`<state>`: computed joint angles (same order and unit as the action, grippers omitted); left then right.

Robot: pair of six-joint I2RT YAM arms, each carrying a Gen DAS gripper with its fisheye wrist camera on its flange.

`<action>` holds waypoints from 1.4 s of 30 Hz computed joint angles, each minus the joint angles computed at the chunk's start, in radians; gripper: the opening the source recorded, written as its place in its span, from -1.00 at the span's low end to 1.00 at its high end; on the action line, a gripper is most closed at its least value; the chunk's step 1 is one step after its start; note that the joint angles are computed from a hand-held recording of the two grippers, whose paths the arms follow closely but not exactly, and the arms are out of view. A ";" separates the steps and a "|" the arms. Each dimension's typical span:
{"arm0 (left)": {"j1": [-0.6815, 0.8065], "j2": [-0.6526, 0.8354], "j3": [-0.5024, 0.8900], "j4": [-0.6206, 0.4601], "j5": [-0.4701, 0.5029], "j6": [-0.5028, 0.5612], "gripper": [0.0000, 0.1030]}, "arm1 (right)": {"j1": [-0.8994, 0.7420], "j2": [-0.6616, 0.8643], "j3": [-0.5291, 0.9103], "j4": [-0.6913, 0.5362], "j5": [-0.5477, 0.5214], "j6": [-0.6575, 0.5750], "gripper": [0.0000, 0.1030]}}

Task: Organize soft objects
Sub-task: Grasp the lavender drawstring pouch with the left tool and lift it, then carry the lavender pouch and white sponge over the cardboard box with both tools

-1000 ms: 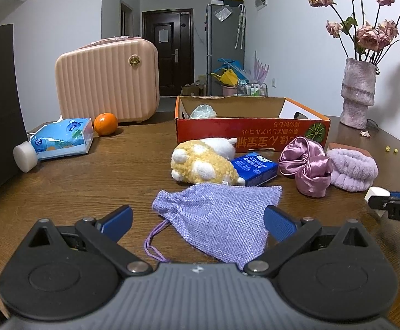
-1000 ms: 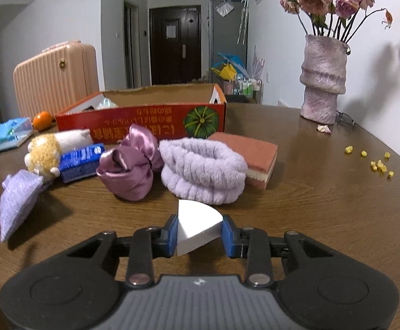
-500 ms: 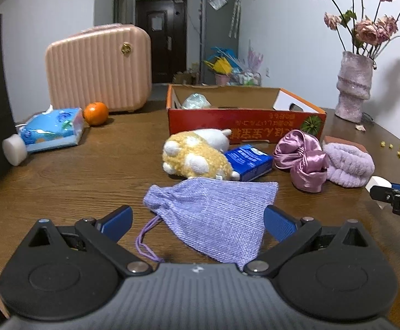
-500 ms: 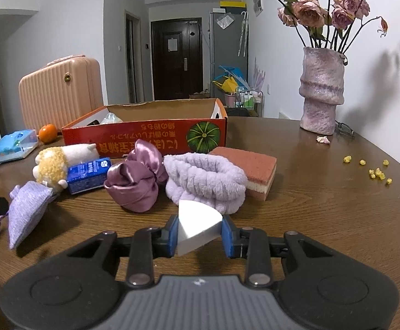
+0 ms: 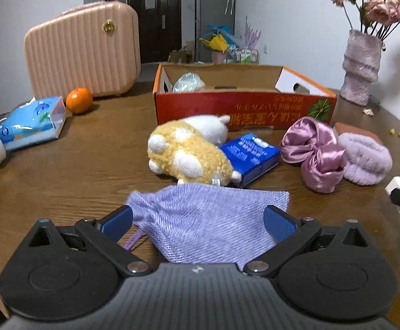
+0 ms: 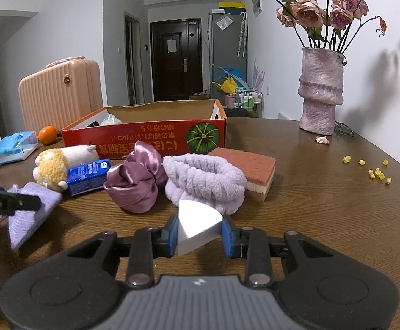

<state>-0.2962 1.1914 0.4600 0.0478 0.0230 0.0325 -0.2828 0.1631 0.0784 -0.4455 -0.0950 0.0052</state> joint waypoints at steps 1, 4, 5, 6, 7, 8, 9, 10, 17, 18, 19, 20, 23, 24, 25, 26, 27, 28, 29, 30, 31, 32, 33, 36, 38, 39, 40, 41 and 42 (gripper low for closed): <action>-0.003 0.013 0.000 0.004 -0.005 0.001 1.00 | 0.000 0.000 0.000 0.000 0.000 0.000 -0.39; -0.002 0.036 -0.006 0.031 -0.010 0.001 1.00 | -0.003 -0.002 0.000 -0.001 -0.003 -0.002 -0.39; -0.002 0.037 -0.010 0.040 -0.010 0.001 1.00 | -0.003 -0.001 0.000 -0.001 -0.003 -0.002 -0.39; -0.004 0.040 -0.015 0.050 -0.012 0.003 1.00 | -0.003 -0.001 0.000 -0.001 -0.003 -0.002 -0.38; -0.010 0.047 -0.017 0.059 -0.018 0.005 1.00 | -0.003 -0.001 0.000 -0.001 -0.003 -0.002 -0.38; -0.016 0.051 -0.019 0.066 -0.026 0.007 1.00 | -0.003 -0.001 0.000 -0.001 -0.002 -0.001 -0.38; -0.021 0.055 -0.023 0.075 -0.032 0.010 1.00 | -0.002 -0.001 0.000 -0.002 -0.001 0.000 -0.38; -0.026 0.059 -0.026 0.083 -0.037 0.011 1.00 | 0.001 -0.002 0.000 -0.002 0.001 0.001 -0.38; -0.044 0.097 -0.016 0.082 -0.045 0.029 1.00 | -0.001 -0.002 0.001 -0.002 0.001 0.002 -0.38; -0.043 0.097 -0.016 0.082 -0.044 0.030 0.97 | -0.002 -0.002 0.001 -0.002 0.001 0.002 -0.38; -0.041 0.097 -0.018 0.084 -0.040 0.030 0.94 | -0.002 -0.004 0.001 -0.004 0.001 0.002 -0.38; -0.037 0.095 -0.018 0.083 -0.033 0.031 0.91 | -0.004 -0.009 0.002 -0.008 0.000 0.002 -0.38; -0.032 0.088 -0.020 0.075 -0.018 0.032 0.77 | -0.004 -0.012 0.003 -0.011 0.000 0.001 -0.38; -0.034 0.081 -0.025 0.074 -0.017 0.033 0.69 | -0.004 -0.013 0.003 -0.012 0.000 0.001 -0.38; -0.033 0.072 -0.028 0.069 -0.012 0.034 0.61 | -0.004 -0.013 0.003 -0.013 0.000 0.002 -0.38; -0.033 0.065 -0.032 0.064 -0.007 0.034 0.58 | -0.004 -0.013 0.003 -0.013 0.000 0.002 -0.37; -0.034 0.055 -0.036 0.059 -0.005 0.035 0.51 | -0.004 -0.014 0.003 -0.013 0.000 0.003 -0.37; -0.035 0.045 -0.041 0.055 -0.004 0.037 0.42 | -0.004 -0.015 0.003 -0.014 0.000 0.003 -0.38; -0.034 0.035 -0.044 0.049 0.002 0.037 0.36 | -0.006 -0.016 0.004 -0.016 -0.002 0.002 -0.37; -0.033 0.026 -0.046 0.042 0.006 0.035 0.27 | -0.006 -0.017 0.004 -0.016 -0.002 0.002 -0.37; -0.031 0.016 -0.050 0.035 0.009 0.032 0.18 | -0.006 -0.017 0.004 -0.016 -0.002 0.002 -0.37; -0.029 0.006 -0.053 0.028 0.011 0.030 0.14 | -0.006 -0.017 0.004 -0.016 -0.002 0.002 -0.37; -0.027 -0.004 -0.056 0.021 0.015 0.027 0.03 | -0.006 -0.017 0.004 -0.016 -0.002 0.002 -0.37; -0.017 -0.040 -0.067 0.003 0.025 0.021 -0.08 | -0.006 -0.024 0.005 -0.022 -0.002 0.002 -0.38; -0.019 -0.065 -0.078 0.001 0.015 0.014 -0.11 | -0.009 -0.028 0.007 -0.025 -0.005 0.000 -0.37; -0.017 -0.075 -0.083 0.001 0.015 0.012 -0.11 | -0.008 -0.034 0.007 -0.030 -0.004 0.000 -0.37; -0.015 -0.085 -0.087 0.001 0.015 0.010 -0.11 | -0.007 -0.036 0.008 -0.031 -0.004 0.000 -0.38; -0.016 -0.100 -0.094 0.003 0.009 0.006 -0.11 | -0.008 -0.040 0.008 -0.033 -0.006 0.000 -0.37; -0.017 -0.113 -0.101 0.006 0.003 0.005 -0.11 | -0.010 -0.043 0.009 -0.034 -0.008 0.000 -0.37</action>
